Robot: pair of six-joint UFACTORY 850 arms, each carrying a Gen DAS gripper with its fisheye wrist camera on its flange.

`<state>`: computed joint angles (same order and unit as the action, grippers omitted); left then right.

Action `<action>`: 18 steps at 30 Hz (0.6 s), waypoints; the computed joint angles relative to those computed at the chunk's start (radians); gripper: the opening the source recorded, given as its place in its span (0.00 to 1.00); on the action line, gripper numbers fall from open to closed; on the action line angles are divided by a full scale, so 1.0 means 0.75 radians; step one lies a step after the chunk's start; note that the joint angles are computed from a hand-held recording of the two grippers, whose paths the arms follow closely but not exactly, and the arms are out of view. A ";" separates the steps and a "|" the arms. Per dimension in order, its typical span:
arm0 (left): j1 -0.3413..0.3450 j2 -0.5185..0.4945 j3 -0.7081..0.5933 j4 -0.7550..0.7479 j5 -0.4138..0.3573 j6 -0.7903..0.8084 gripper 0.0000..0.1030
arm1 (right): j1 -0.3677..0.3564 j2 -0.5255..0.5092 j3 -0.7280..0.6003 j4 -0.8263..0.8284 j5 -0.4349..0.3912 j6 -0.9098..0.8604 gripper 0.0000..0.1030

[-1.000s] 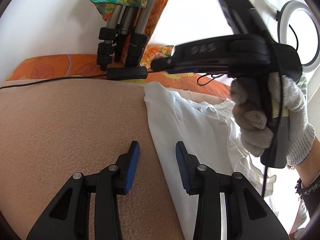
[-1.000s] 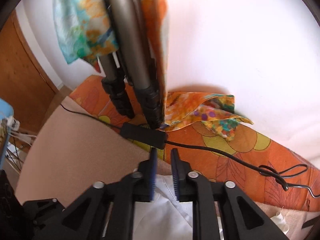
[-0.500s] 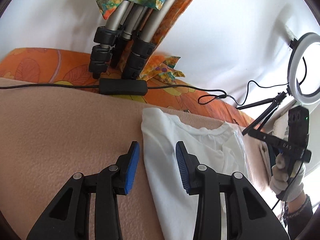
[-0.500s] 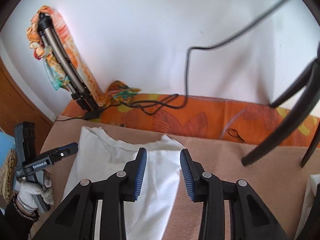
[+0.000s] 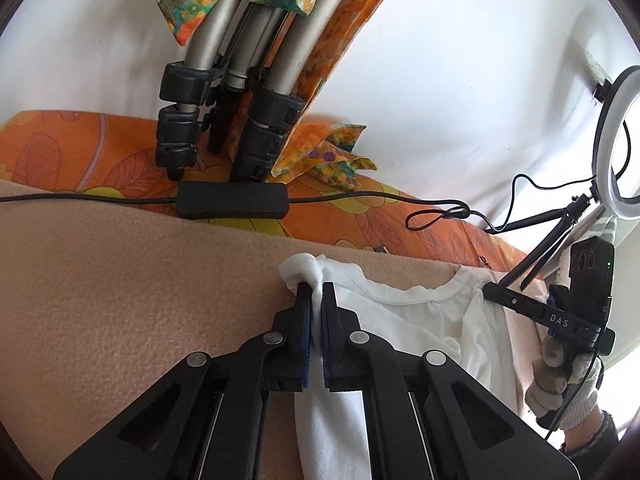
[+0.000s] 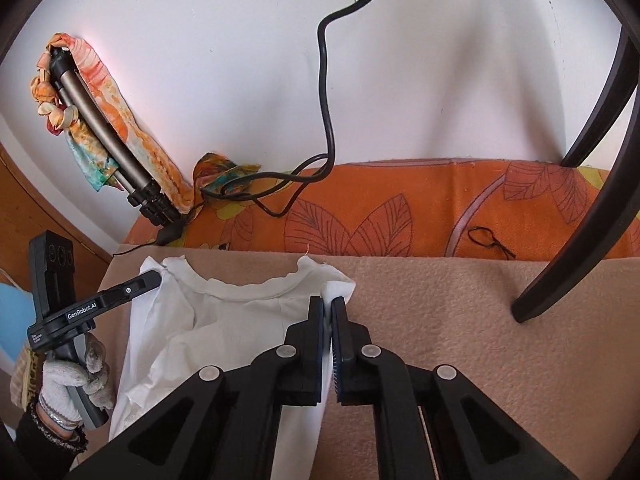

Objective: Fold small clothes
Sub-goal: 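Grasp the collar edge with the left tool while the right tool grasps beside it, then lift the collar end and fold it over onto the hem with both tools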

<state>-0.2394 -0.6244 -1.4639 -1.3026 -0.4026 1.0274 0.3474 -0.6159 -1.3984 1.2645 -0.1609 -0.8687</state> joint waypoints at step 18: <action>-0.011 -0.011 -0.049 0.075 -0.026 -0.049 0.06 | -0.018 -0.015 -0.045 0.065 -0.084 -0.078 0.03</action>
<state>-0.2479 -0.6329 -1.5008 -1.2464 -0.4218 0.9910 0.3339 -0.6269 -1.4324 1.3134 -0.2242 -0.9276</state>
